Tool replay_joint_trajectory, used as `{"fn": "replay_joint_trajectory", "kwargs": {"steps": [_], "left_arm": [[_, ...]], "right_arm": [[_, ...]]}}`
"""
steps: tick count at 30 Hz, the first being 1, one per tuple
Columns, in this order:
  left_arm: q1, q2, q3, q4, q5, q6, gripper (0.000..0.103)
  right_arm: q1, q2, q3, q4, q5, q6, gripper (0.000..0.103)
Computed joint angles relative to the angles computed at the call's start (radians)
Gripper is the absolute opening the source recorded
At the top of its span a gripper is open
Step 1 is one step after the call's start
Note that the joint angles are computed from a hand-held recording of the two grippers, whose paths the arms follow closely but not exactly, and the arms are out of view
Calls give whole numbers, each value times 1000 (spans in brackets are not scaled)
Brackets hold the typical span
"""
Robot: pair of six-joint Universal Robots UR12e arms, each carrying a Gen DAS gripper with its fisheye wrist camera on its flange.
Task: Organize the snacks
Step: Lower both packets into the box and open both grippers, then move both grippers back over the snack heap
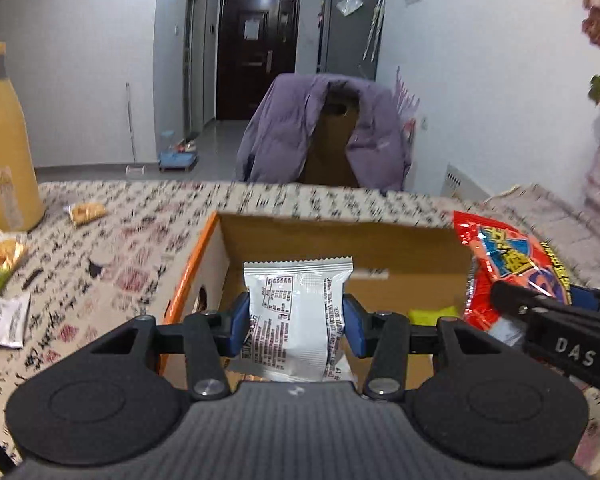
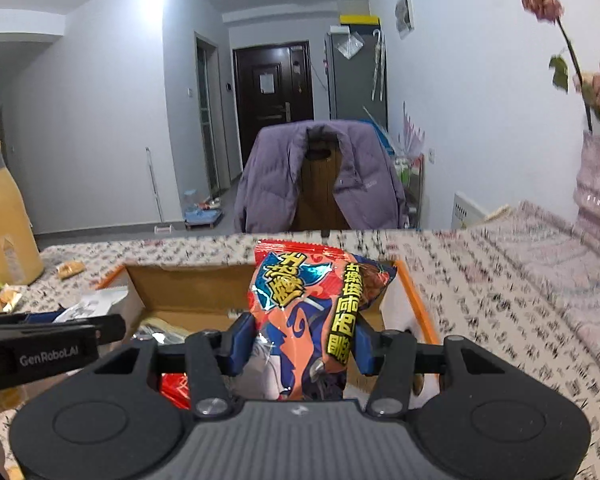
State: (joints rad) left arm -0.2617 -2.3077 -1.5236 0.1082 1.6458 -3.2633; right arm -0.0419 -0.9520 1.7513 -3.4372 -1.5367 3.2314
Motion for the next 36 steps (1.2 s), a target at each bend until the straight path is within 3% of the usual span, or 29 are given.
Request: {"fn": "replay_joint_trajectory", "kwargs": {"steps": [4, 7, 11, 12, 13, 14, 15, 16, 17, 20, 36], "left_arm": [[3, -11, 2, -6, 2, 8, 48], [4, -15, 1, 0, -2, 16, 48], [6, -14, -1, -7, -4, 4, 55], [7, -13, -2, -7, -8, -4, 57], [9, -12, -5, -2, -16, -13, 66], [9, -10, -9, 8, -16, -21, 82], [8, -9, -11, 20, -10, -27, 89], [6, -10, -14, 38, 7, -33, 101], [5, -11, -15, 55, 15, -37, 103], [5, -9, -19, 74, 8, -40, 103], [-1, 24, -43, 108, 19, -54, 103]], "right_arm": [[-1, 13, -8, 16, 8, -13, 48], [-1, 21, -15, 34, 7, -24, 37], [-2, 19, -11, 37, 14, -17, 39], [-2, 17, -8, 35, 12, -18, 46], [-2, 15, -6, 30, 9, -14, 53], [-1, 14, -3, 20, 2, -8, 73], [0, 14, 0, 9, -6, -3, 90], [0, 14, 3, -5, -10, 0, 95], [-1, 12, 6, -11, -10, 2, 96], [-4, 8, 11, -13, -5, 20, 103], [-1, -36, 39, -23, -4, 29, 103]]}}
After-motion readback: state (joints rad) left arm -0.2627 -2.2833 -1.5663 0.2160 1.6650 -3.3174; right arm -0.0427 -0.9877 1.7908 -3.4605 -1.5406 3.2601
